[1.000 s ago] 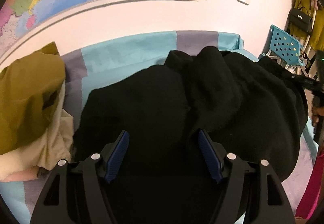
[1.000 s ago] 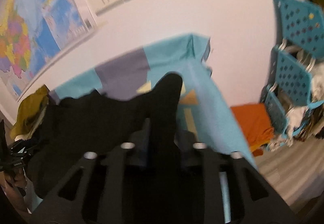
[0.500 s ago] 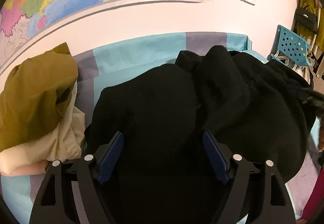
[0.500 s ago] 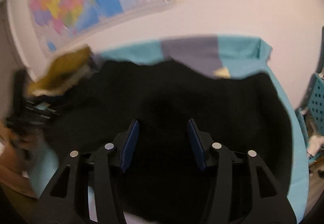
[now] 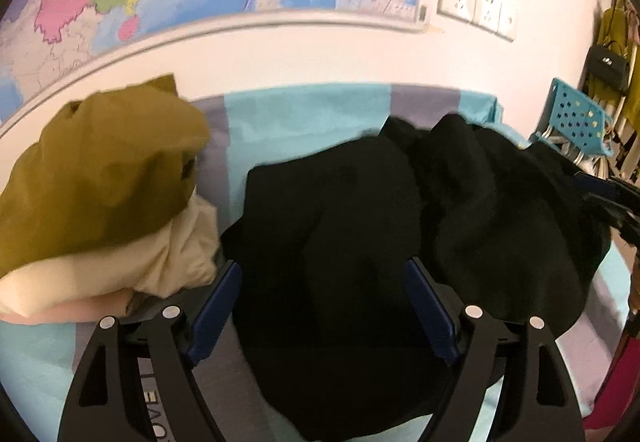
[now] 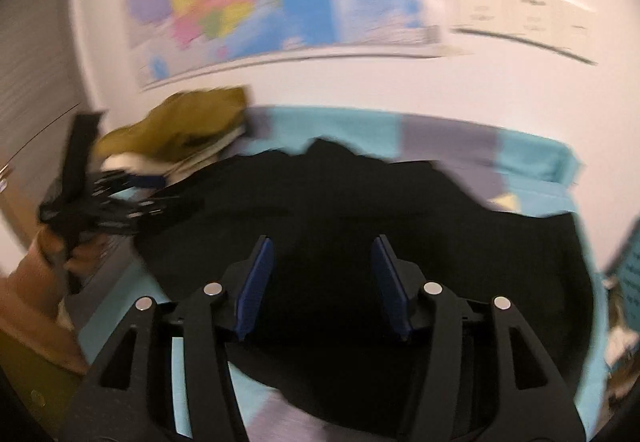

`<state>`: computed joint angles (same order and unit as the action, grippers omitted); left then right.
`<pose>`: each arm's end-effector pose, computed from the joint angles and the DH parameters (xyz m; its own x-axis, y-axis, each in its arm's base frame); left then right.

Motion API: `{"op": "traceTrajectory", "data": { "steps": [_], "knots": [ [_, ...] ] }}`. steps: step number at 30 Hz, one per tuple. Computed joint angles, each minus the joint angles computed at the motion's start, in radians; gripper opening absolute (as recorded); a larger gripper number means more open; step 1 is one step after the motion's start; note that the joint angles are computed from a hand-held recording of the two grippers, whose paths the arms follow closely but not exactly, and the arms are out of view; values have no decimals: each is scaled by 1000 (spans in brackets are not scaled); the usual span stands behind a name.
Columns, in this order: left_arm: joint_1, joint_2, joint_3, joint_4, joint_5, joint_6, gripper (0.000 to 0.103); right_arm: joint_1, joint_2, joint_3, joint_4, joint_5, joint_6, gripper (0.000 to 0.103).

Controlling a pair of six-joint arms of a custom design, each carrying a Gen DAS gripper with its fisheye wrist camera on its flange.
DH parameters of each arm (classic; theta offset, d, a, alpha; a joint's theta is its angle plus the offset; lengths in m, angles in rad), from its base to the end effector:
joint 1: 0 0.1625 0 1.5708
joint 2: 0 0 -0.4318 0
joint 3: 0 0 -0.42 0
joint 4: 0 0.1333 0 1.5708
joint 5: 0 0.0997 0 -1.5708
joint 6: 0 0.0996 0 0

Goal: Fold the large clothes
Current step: 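Release the coat and pull both grippers back from the bundle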

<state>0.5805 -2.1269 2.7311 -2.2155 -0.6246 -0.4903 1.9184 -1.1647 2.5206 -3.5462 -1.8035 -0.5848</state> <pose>-0.0663 -0.2995 0.2365 -0.7006 0.1574 -0.6960 0.5731 0.7052 -0.4174 0.2392 -0.3362 0.1278 -0.6478 -0.5940 0.4771 -0.7615 0.5248 -0.3805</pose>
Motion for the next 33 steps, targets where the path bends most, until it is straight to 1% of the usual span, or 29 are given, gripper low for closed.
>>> {"op": "traceTrajectory", "data": {
  "steps": [1,2,3,5,6,7,8,9,11,13,15,17,20,21,22,24,26,28,29,30,32,33],
  "knots": [
    [19,16,-4,2,2,-9,79,11,26,-10,1,-15,-7,52],
    [52,41,-8,-28,-10,2,79,17,54,-24,17,-31,-10,52],
    [83,60,-9,-74,-31,26,79,13,82,-42,47,-38,-8,52],
    [138,94,-14,-161,-63,65,79,1,124,-65,60,-59,5,52],
    [151,103,-15,-187,-63,75,79,-10,138,-78,84,-70,16,52],
    [155,106,-15,-190,-54,70,79,-15,139,-78,83,-65,30,52],
    [162,105,-22,-179,-52,58,79,-15,134,-77,85,-61,43,52],
    [164,95,-24,-171,-55,57,79,-3,127,-78,88,-73,48,53],
    [139,50,-18,-115,-32,30,79,23,119,-72,60,-88,47,55],
    [113,1,-10,-77,-20,21,79,51,99,-55,47,-56,28,57],
    [87,-64,-7,-8,-11,-9,79,87,98,-52,51,-40,3,60],
    [61,-132,-6,75,-4,-48,79,111,111,-55,72,-26,-22,61],
    [20,-216,-4,196,-3,-108,79,150,172,-75,91,-61,-68,61],
    [11,-231,-4,217,-3,-117,79,154,197,-86,101,-72,-76,61],
    [-6,-268,-1,264,-2,-132,79,150,213,-95,117,-79,-78,61],
    [-34,-317,6,313,-7,-135,79,139,255,-112,121,-110,-70,62],
    [-52,-339,14,347,-23,-130,79,120,266,-124,138,-98,-42,63],
    [-52,-313,17,370,-14,-142,78,129,256,-118,128,-93,-38,64],
    [-37,-289,20,350,-17,-132,77,135,257,-119,121,-93,-41,67],
    [-19,-276,23,314,-28,-110,76,146,253,-116,110,-89,-46,70],
    [31,-249,28,210,-59,-53,76,159,244,-113,112,-76,-62,70],
    [52,-235,27,179,-72,-40,76,176,249,-113,100,-83,-81,70]
  ]
}}
